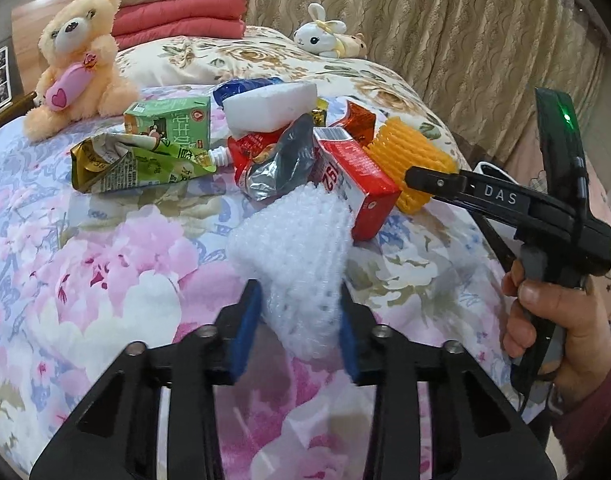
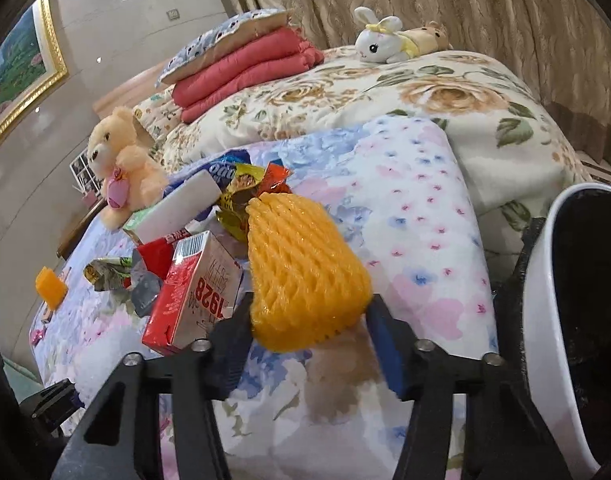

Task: Collect trash
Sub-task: 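Grasp the white foam net with the left tool while the right tool grasps the orange foam net, then carry the white foam net with the left tool while the right tool carries the orange net to the bin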

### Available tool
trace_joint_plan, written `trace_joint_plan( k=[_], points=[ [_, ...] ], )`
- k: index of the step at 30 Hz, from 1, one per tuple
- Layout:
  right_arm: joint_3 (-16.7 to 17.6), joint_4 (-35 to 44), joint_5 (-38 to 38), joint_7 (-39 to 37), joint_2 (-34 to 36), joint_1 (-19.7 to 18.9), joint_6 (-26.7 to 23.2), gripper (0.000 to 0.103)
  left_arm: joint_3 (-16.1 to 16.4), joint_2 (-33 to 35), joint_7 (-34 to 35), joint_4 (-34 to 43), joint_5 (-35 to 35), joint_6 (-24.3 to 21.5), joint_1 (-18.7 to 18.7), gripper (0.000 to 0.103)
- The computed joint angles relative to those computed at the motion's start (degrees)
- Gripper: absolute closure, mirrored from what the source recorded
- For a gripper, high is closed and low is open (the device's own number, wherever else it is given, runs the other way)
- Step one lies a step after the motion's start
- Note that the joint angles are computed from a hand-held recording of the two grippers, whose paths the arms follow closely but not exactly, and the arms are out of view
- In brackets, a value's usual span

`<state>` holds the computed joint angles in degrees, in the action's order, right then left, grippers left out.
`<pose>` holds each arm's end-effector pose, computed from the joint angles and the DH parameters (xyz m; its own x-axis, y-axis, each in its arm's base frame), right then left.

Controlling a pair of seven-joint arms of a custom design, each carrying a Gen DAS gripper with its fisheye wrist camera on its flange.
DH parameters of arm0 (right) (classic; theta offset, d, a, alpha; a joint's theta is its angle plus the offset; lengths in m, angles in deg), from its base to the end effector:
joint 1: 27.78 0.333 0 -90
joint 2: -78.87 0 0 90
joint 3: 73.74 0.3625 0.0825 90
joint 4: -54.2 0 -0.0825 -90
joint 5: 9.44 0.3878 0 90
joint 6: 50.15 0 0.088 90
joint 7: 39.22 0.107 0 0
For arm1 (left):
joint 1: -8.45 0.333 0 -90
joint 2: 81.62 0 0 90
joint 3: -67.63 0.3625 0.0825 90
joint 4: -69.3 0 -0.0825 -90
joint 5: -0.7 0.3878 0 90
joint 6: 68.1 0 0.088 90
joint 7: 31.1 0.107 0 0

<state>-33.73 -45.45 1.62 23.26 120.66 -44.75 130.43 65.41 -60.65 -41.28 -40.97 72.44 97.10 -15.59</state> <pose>0.7278 0.1661 0.3539 0.4353 -0.8720 -0.2239 -0.6485 -0.1311 -0.7499 0.5682 -0.3389 0.3799 0.0733 -0.9777 0.1965 -0.7023 -0.1906 -0.6859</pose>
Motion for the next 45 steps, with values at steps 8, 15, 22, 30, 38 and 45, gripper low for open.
trace_joint_plan(
  k=[8, 15, 22, 30, 38, 45],
  points=[
    [8.8, -8.4, -2.8, 1.7, -1.4, -10.0, 4.6, 0.070, -0.5, -0.3, -1.9, 1.4, 4.8, 1.3, -0.6, 0.081],
    [15.2, -15.3, -7.4, 6.3, -1.9, -18.5, 8.0, 0.070, -1.4, 0.6, -0.5, 2.9, 4.6, 2.9, -0.7, 0.081],
    [17.8, -19.5, -12.0, 11.6, -2.8, -23.5, 10.5, 0.070, -1.0, 1.5, 2.7, 4.2, 2.4, 4.0, -2.1, 0.081],
    [18.8, -22.8, -17.6, 17.6, -4.6, -27.8, 12.9, 0.070, 0.0, 3.6, 10.0, 7.3, -3.2, 5.4, -4.0, 0.081],
    [17.6, -24.7, -22.5, 23.9, -7.1, -30.7, 15.1, 0.070, 1.5, 6.6, 19.5, 11.7, -11.0, 6.6, -6.9, 0.081],
    [14.8, -25.1, -26.3, 29.3, -9.4, -31.4, 16.3, 0.070, 1.7, 9.3, 28.8, 15.1, -19.6, 6.6, -8.5, 0.081]
  ],
)
